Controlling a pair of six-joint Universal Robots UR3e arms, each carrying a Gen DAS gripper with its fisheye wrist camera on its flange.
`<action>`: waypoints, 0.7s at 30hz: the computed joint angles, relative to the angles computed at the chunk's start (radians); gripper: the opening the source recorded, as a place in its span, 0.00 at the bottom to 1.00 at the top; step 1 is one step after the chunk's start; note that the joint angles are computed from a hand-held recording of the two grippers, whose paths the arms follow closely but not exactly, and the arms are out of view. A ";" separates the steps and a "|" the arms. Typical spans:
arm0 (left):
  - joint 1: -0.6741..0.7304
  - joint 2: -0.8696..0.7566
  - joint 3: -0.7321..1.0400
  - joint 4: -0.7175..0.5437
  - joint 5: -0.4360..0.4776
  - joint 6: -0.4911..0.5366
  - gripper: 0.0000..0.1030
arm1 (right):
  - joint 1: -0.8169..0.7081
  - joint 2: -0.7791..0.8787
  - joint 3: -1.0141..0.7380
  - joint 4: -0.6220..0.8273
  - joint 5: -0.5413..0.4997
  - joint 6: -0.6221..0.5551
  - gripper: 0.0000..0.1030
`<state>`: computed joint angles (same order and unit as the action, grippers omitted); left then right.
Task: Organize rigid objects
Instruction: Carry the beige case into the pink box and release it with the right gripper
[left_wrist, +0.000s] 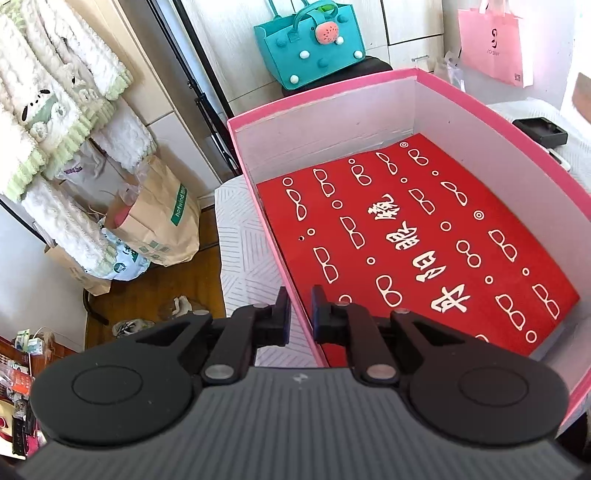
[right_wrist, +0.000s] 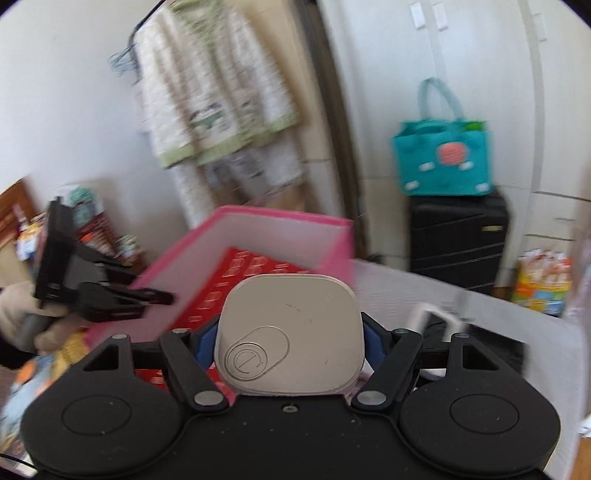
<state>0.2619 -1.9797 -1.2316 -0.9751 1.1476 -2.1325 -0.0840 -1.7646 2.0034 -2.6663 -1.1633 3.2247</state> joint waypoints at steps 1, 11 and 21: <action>0.000 0.007 -0.019 0.012 0.000 -0.001 0.09 | 0.028 0.078 -0.087 0.038 0.018 0.008 0.76; 0.017 0.001 0.001 -0.044 -0.014 0.031 0.10 | 0.235 0.760 -0.971 0.494 -0.056 0.094 0.76; 0.042 -0.024 0.023 -0.071 -0.055 0.049 0.10 | 0.283 1.162 -1.599 0.801 -0.131 0.124 0.76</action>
